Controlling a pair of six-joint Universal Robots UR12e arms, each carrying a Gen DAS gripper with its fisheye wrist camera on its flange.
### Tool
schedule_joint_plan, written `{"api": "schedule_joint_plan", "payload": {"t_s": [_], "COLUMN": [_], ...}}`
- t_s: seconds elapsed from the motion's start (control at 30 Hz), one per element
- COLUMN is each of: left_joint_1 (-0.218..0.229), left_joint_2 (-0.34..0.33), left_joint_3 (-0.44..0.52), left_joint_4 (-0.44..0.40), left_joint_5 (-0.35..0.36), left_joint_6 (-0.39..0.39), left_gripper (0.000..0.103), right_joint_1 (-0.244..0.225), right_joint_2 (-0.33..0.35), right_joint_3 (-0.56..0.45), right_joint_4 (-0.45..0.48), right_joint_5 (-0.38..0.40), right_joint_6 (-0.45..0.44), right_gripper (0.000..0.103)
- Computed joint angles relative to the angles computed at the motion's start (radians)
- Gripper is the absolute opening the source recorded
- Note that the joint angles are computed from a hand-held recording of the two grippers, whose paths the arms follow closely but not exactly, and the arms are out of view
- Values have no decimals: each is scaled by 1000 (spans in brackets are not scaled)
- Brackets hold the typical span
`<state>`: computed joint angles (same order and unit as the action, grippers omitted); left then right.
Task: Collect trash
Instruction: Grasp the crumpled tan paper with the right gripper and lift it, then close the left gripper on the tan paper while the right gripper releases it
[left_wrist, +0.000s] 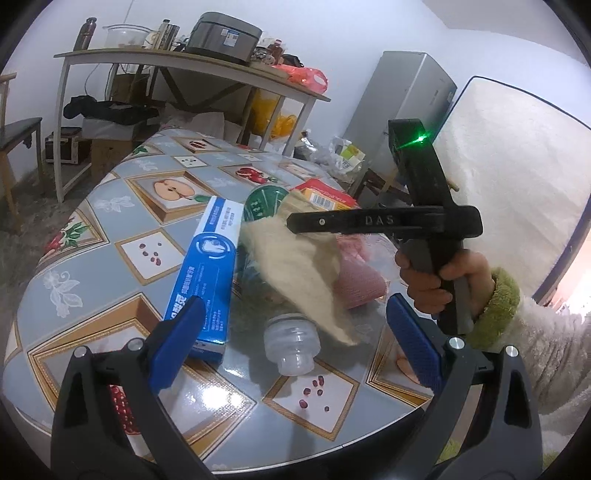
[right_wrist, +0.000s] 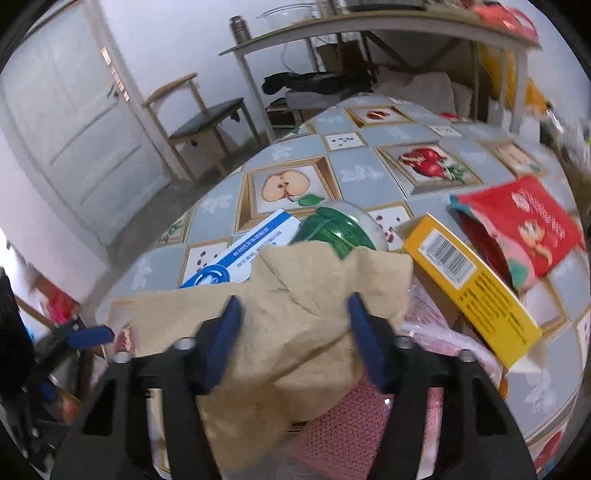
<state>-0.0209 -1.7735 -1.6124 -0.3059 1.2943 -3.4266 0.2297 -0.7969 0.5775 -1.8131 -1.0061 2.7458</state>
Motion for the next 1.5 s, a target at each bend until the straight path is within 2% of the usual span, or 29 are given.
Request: {"api": "schedule_joint_plan", "payload": {"t_s": [0.07, 0.1, 0.17, 0.27, 0.43, 0.6, 0.7, 0.77, 0.9, 1.03, 1.1, 1.17, 1.27, 1.3, 1.4, 1.5], "left_joint_1": [-2, -3, -9, -14, -22, -31, -35, -36, -38, -42, -45, -46, -45, -46, -51, -42], "left_joint_2": [-2, -3, -6, -13, -19, -18, -12, -6, 6, 12, 12, 10, 2, 0, -6, -7], "left_joint_3": [-1, -1, 0, 4, 10, 12, 9, 7, 4, 7, 9, 13, 24, 28, 44, 43], "left_joint_4": [0, 1, -1, -5, -10, -10, -5, -7, -22, -31, -33, -45, -75, -82, -112, -82], "left_joint_5": [0, 2, 10, 12, 16, 28, 31, 24, 2, -6, -11, -15, -30, -27, -4, -55], "left_joint_6": [11, 16, 28, 27, 29, 37, 43, 51, 76, 105, 112, 108, 89, 86, 78, 43], "left_gripper": [94, 94, 94, 94, 91, 91, 88, 86, 78, 74, 71, 69, 62, 60, 54, 54], "right_joint_1": [-6, -10, -13, -18, -32, -59, -81, -97, -124, -157, -167, -174, -174, -171, -169, -162], "right_joint_2": [1, 0, 9, -10, -53, -99, -145, -184, -257, -328, -347, -358, -348, -339, -318, -308], "right_joint_3": [1, 3, -12, 25, 86, 144, 210, 267, 375, 480, 513, 540, 554, 554, 551, 547], "right_joint_4": [7, 11, 18, -38, -162, -306, -399, -425, -403, -261, -175, -117, -63, -65, -68, -92], "right_joint_5": [16, 27, 31, 28, 74, 160, 223, 274, 348, 454, 473, 461, 372, 323, 289, 230], "right_joint_6": [34, 59, 86, 124, 174, 261, 311, 321, 290, 233, 213, 227, 309, 345, 424, 478], "right_gripper": [29, 25, 8, 5, 5, 5, 5, 5, 5, 5, 5, 5, 5, 5, 5, 5]}}
